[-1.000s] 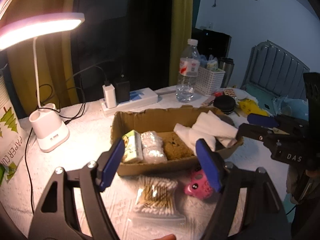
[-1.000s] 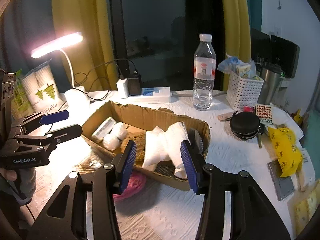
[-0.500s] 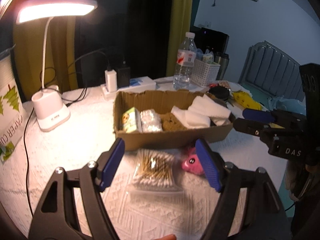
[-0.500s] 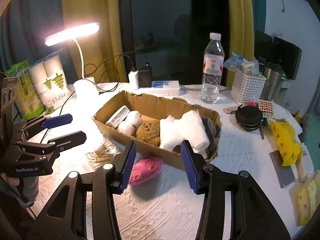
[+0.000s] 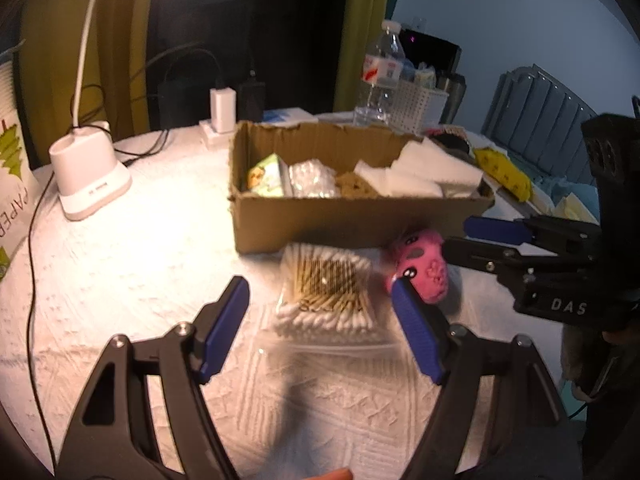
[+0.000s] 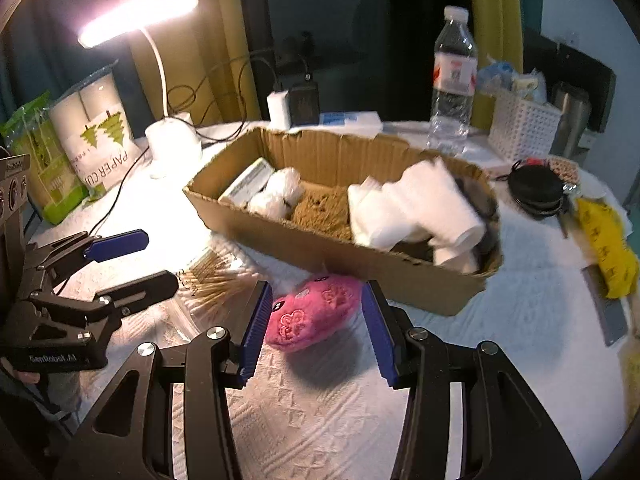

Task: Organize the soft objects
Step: 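Grasp the cotton swab bag with the left tool while the right tool grasps the pink plush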

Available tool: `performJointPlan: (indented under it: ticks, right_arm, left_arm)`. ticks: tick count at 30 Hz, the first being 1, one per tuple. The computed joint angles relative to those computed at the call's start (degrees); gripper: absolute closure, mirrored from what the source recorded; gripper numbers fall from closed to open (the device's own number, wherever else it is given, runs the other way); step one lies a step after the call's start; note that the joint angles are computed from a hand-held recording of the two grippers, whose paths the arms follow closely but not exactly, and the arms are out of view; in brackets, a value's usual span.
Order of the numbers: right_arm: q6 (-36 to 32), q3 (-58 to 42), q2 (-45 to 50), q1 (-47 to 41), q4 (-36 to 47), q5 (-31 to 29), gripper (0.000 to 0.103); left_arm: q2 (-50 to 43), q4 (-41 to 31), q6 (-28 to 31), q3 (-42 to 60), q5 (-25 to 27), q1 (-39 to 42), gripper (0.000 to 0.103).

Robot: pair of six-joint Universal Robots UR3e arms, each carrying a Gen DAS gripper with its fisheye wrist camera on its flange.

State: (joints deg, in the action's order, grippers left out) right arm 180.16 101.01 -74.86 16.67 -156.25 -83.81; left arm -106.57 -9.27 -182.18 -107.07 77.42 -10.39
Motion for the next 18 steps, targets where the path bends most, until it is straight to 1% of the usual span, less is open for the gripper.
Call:
performJointPlan:
  ticks: [8, 11, 16, 18]
  right_arm:
    - [0.29, -2.97, 5.77, -0.01, 0.03, 1.51, 0.053]
    - [0.66, -3.51, 7.07, -0.52, -0.04, 2.52, 0.047]
    - [0.47, -4.36, 8.43, -0.82, -0.53, 3.23, 0.043]
    - [0.90, -4.90, 9.16, -1.10, -0.04, 3.50, 0.040]
  left_arm:
    - [-5.14, -3.95, 0.44, 4.52, 0.53, -0.60, 0.028]
    - [-6.64, -6.55, 0.73, 6.43, 0.58, -1.03, 0.028]
    - [-8.69, -10.19, 0.76, 9.89, 2.68, -2.32, 0.028]
    - [-8.98, -10.52, 0.86, 10.37, 3.63, -2.83, 0.028]
